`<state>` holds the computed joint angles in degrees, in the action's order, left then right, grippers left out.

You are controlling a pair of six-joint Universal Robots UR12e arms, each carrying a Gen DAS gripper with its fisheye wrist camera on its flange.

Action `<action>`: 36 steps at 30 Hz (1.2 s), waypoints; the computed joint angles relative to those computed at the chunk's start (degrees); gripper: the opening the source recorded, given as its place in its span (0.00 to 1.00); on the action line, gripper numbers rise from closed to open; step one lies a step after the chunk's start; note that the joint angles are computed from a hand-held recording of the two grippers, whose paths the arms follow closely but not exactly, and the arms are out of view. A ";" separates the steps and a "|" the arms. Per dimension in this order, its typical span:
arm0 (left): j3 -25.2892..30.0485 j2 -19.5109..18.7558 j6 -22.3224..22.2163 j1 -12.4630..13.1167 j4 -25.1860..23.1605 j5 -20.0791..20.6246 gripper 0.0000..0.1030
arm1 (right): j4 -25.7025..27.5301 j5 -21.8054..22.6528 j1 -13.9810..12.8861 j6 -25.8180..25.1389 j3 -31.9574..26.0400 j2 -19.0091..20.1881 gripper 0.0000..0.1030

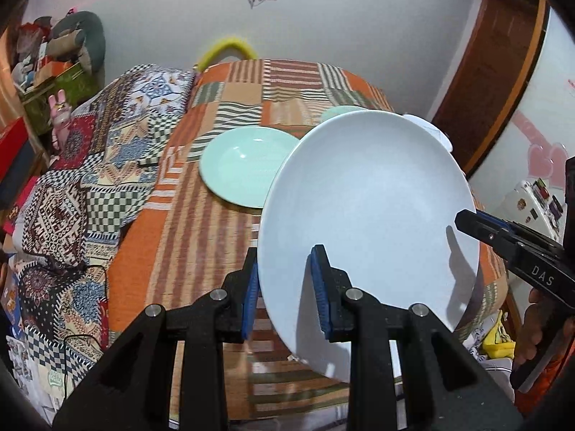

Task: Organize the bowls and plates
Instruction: 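Lift the white plate with both grippers and carry it toward the purple plate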

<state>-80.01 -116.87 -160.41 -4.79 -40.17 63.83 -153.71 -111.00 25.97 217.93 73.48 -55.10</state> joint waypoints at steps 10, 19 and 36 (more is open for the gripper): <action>-0.21 0.75 3.03 -3.10 -1.54 1.76 0.27 | -3.81 -0.59 -0.78 3.80 7.04 -3.85 0.25; 1.06 -0.10 5.38 -5.08 -4.57 2.49 0.27 | -4.49 -0.68 -1.40 7.31 11.60 -6.38 0.25; 2.67 -2.27 8.36 -7.13 -8.96 3.80 0.29 | -0.55 -0.48 -2.07 12.22 14.55 -8.03 0.25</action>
<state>-77.34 -119.14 -152.05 -11.91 -49.13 67.63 -154.27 -111.49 23.91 230.15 88.03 -63.13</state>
